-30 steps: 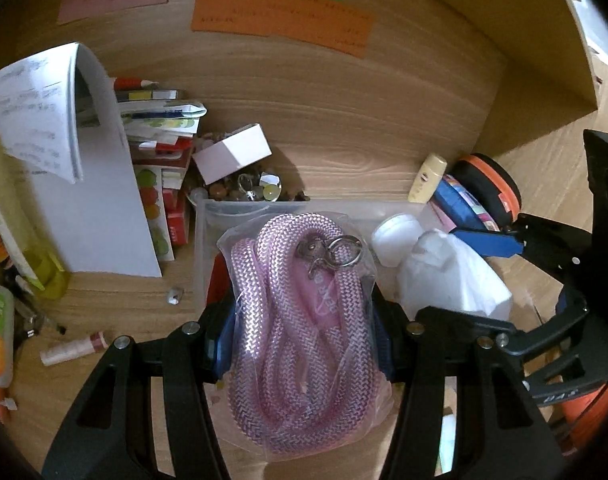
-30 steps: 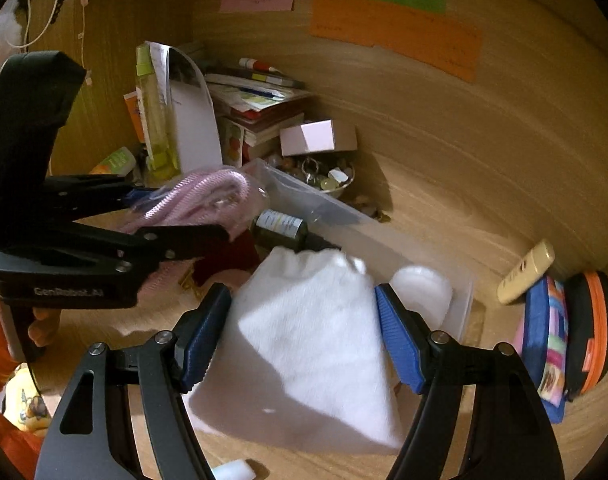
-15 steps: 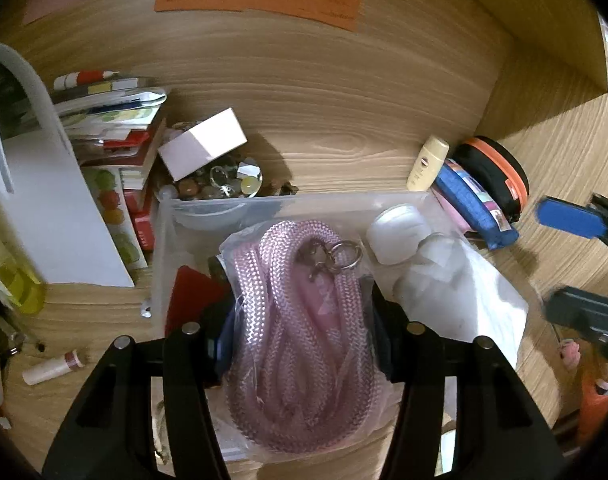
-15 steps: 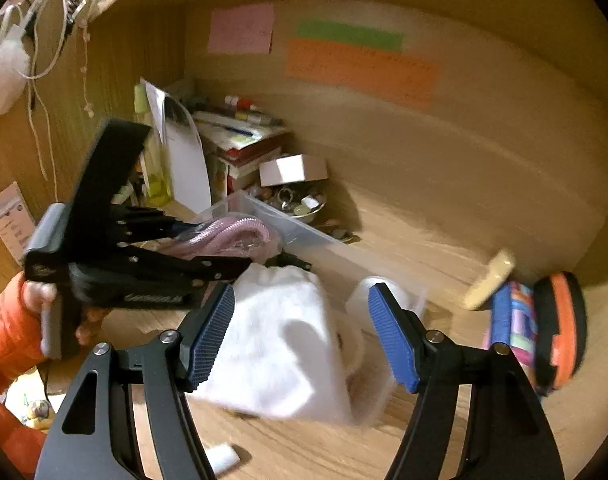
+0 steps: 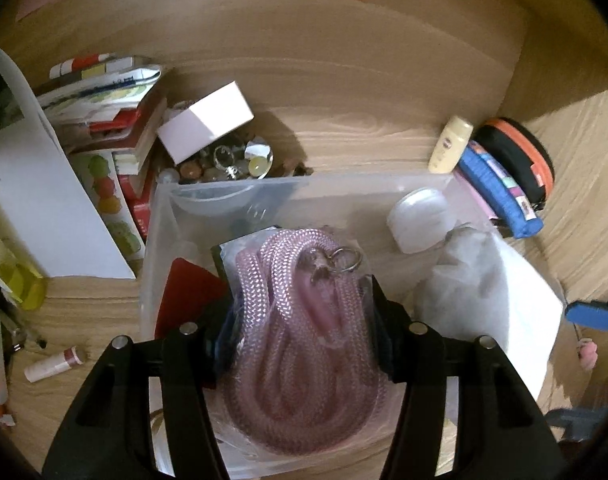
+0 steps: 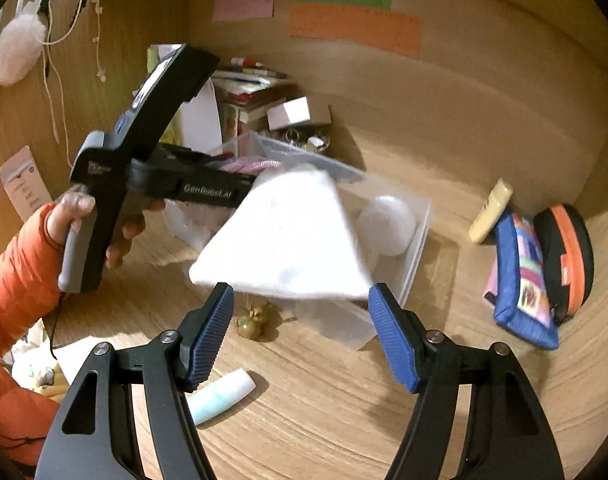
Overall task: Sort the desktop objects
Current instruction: 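Carry the pink rope bag and white cloth bag over the bin and release both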
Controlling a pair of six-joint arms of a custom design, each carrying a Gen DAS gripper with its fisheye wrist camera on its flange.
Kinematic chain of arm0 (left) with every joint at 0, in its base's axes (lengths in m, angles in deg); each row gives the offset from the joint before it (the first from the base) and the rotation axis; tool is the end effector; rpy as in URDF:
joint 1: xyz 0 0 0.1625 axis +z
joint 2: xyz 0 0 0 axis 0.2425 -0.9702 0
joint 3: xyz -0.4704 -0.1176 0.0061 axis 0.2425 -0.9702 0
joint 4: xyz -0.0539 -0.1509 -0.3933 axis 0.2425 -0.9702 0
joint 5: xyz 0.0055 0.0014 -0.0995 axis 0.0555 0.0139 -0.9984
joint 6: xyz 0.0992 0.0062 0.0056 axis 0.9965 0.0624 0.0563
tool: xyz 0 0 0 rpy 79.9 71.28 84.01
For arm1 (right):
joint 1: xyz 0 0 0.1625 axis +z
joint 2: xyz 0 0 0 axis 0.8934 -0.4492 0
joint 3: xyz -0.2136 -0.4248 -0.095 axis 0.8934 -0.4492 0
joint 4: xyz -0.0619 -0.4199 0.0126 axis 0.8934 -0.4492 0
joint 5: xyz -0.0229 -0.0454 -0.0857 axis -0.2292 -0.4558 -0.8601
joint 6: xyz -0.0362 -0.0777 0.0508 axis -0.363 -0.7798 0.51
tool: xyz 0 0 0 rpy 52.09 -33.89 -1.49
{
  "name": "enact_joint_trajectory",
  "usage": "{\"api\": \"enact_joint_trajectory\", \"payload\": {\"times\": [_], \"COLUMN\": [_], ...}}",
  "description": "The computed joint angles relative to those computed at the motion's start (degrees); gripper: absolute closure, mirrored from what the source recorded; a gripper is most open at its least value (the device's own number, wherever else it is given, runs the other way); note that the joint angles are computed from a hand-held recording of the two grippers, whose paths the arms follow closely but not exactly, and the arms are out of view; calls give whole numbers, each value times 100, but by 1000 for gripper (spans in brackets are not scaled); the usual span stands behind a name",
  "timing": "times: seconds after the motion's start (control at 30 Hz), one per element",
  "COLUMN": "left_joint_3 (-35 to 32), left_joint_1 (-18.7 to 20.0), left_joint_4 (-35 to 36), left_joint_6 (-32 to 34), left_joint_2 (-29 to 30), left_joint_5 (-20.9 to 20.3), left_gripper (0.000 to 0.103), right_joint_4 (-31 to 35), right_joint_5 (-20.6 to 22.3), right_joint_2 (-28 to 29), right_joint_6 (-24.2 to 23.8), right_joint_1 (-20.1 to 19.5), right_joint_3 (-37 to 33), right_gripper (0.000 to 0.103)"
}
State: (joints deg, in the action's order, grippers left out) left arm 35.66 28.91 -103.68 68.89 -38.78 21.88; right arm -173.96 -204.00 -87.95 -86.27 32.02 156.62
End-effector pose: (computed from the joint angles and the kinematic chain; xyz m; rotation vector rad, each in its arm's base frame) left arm -0.3128 -0.5459 0.0246 0.9086 2.5053 -0.6137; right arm 0.1275 -0.3941 0.2726 0.7980 -2.2323 0.7605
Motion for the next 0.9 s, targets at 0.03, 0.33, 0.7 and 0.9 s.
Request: {"api": "enact_joint_trajectory", "payload": {"times": [0.03, 0.33, 0.7, 0.9], "left_joint_3": [2, 432, 1125, 1380], "left_joint_1": [0, -83, -464, -562], "left_joint_4": [66, -294, -1032, -1225], "left_joint_6": [-63, -173, 154, 190], "left_joint_2": [-25, -512, -783, -840], "left_joint_5": [14, -342, 268, 415], "left_gripper": [46, 44, 36, 34], "right_joint_4": [36, -121, -71, -68], "right_joint_5": [-6, -131, -69, -293], "right_joint_2": [48, 396, 744, 1140], "right_joint_6": [26, -10, 106, 203], "right_joint_1": [-26, 19, 187, 243], "right_joint_3": [-21, -260, -812, -1188], "right_gripper": [37, 40, 40, 40]}}
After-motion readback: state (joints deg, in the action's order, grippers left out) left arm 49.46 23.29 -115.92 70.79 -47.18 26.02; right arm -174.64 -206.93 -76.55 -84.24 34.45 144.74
